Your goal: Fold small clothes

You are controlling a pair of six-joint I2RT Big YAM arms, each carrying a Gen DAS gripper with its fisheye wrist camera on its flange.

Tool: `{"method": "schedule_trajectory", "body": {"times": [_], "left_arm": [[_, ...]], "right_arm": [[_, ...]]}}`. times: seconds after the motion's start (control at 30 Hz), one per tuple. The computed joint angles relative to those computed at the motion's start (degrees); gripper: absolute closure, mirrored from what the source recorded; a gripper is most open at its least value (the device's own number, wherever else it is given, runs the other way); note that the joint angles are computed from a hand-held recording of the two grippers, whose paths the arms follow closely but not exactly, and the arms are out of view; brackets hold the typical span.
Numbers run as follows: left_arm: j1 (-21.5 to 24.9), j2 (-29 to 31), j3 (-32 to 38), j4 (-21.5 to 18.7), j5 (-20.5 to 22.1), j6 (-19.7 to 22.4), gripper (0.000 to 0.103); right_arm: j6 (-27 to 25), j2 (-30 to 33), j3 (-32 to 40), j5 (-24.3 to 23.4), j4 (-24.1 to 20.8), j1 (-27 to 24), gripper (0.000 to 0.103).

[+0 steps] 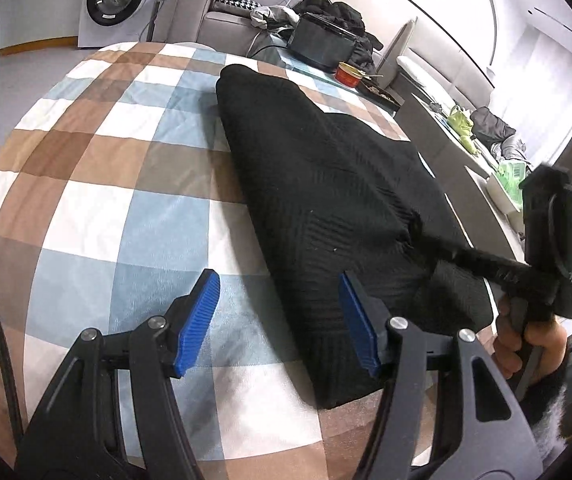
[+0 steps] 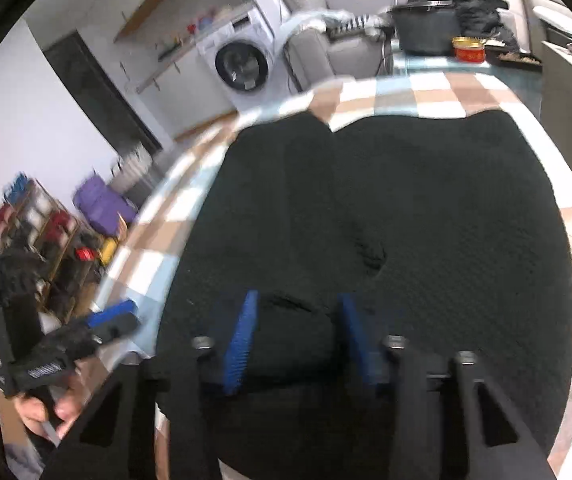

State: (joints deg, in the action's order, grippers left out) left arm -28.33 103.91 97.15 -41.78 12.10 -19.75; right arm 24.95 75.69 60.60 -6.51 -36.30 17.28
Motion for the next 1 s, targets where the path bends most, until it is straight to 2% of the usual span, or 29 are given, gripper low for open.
{"method": "schedule_trajectory", "body": {"times": [0.07, 0.2, 0.37, 0.53, 0.57, 0.63, 0.67, 0.73, 0.8, 0.9, 1.0], "left_arm": [[-0.1, 0.4, 0.3, 0.0, 0.2, -0.1, 0.046], [0.0, 1.7, 1.6, -1.0, 0.8, -0.2, 0.046], [-0.3, 1.6, 2.1, -1.0, 1.0, 0.1, 0.045], [-0.2, 0.9, 1.8, -1.2, -0.1, -0.3, 0.045], [-0.2, 0.6, 1.5, -1.3, -0.3, -0.4, 0.045], [0.0, 0.2, 1.2, -1.3, -0.9, -0.6, 0.045], [0.0, 0.1, 1.1, -1.3, -1.1, -0.7, 0.045], [0.2, 0.0, 1.0, -1.4, -1.2, -1.2, 0.046], [0.3, 0.0, 1.0, -1.3, -1.0, -1.4, 0.046], [0.1, 0.1, 1.0, -1.2, -0.9, -1.5, 0.045], [-0.1, 0.3, 1.4, -1.6, -0.7, -1.2, 0.045]], "right_arm": [[-2.3, -0.4, -0.5, 0.2, -3.5, 0.7, 0.083], [-3.4, -2.8, -1.4, 2.2, -5.9, 1.3, 0.083], [-2.3, -3.6, -1.7, 0.4, -1.8, 0.2, 0.075], [-4.3, 2.4, 1.7, -4.3, -0.4, -0.6, 0.073], [-4.7, 3.3, 2.2, -5.2, -0.6, -0.7, 0.075], [-4.9, 2.6, 1.6, -7.1, 1.3, -0.6, 0.094], [-4.7, 1.8, 1.2, -6.9, 2.4, -0.4, 0.098], [-4.2, -2.3, -0.9, -3.9, 5.7, 0.4, 0.098], [-3.8, -5.3, -1.7, -1.2, 5.7, 0.9, 0.099], [-4.6, -5.8, -1.4, 4.8, 1.4, 1.8, 0.099], [-2.2, -2.8, -1.2, 5.3, -3.1, 0.4, 0.098]]}}
